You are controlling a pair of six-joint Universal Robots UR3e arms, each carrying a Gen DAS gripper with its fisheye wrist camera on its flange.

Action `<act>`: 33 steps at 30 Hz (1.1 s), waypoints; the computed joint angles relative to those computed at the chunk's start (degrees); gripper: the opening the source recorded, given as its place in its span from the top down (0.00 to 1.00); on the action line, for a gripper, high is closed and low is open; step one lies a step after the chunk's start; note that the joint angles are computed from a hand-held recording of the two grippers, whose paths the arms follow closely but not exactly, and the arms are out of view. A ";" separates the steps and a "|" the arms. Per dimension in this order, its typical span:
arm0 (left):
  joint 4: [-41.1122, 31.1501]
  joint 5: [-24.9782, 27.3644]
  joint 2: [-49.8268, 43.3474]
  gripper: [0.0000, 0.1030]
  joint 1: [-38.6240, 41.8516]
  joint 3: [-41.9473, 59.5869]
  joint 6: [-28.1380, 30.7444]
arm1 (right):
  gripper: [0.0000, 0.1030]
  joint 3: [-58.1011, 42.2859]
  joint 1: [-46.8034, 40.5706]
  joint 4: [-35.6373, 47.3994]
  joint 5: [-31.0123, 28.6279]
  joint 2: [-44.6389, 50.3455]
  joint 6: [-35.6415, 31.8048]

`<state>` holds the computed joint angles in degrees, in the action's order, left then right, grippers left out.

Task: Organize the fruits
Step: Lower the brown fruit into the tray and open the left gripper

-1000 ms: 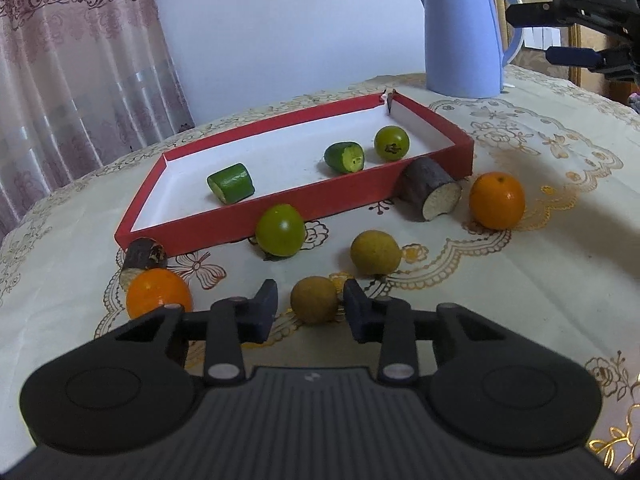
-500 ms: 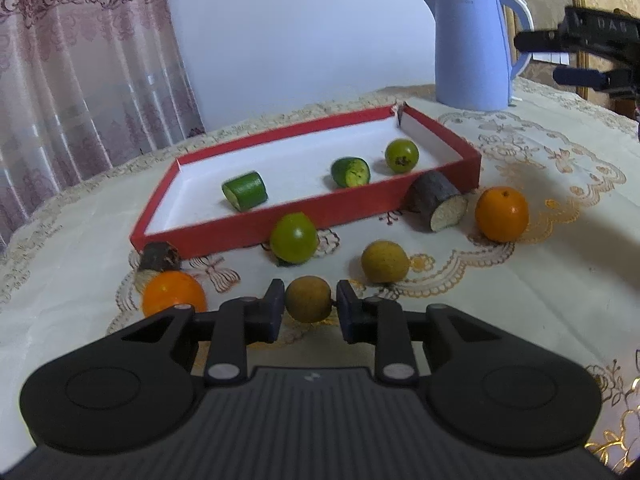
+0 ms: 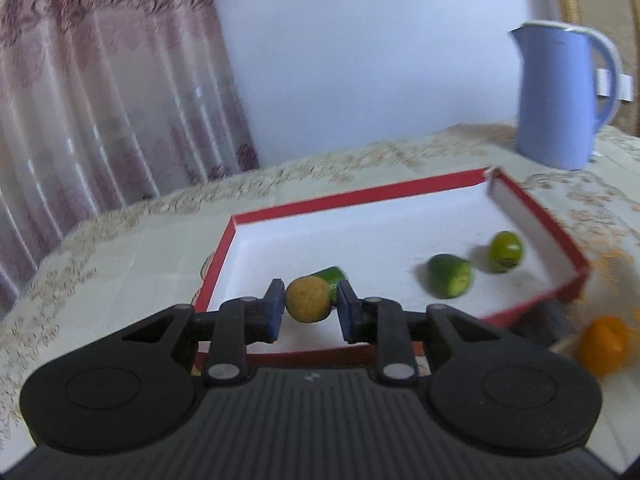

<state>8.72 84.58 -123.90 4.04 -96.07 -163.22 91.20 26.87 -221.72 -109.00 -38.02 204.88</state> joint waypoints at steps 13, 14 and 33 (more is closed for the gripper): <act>-1.92 8.84 -8.88 0.54 -1.42 10.15 -5.21 | 0.21 -0.03 0.12 0.24 0.61 -0.01 -0.18; -1.68 9.45 -8.91 0.45 -1.53 10.16 -5.48 | 0.20 -0.04 0.16 0.30 0.52 0.01 -0.14; 37.55 -3.05 16.73 0.02 14.53 -43.36 -9.82 | 0.20 -0.02 1.43 9.14 3.39 -1.65 -2.90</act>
<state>46.27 81.52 -107.17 18.57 -139.43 -173.04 91.18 28.30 -212.58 -105.61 -39.67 201.98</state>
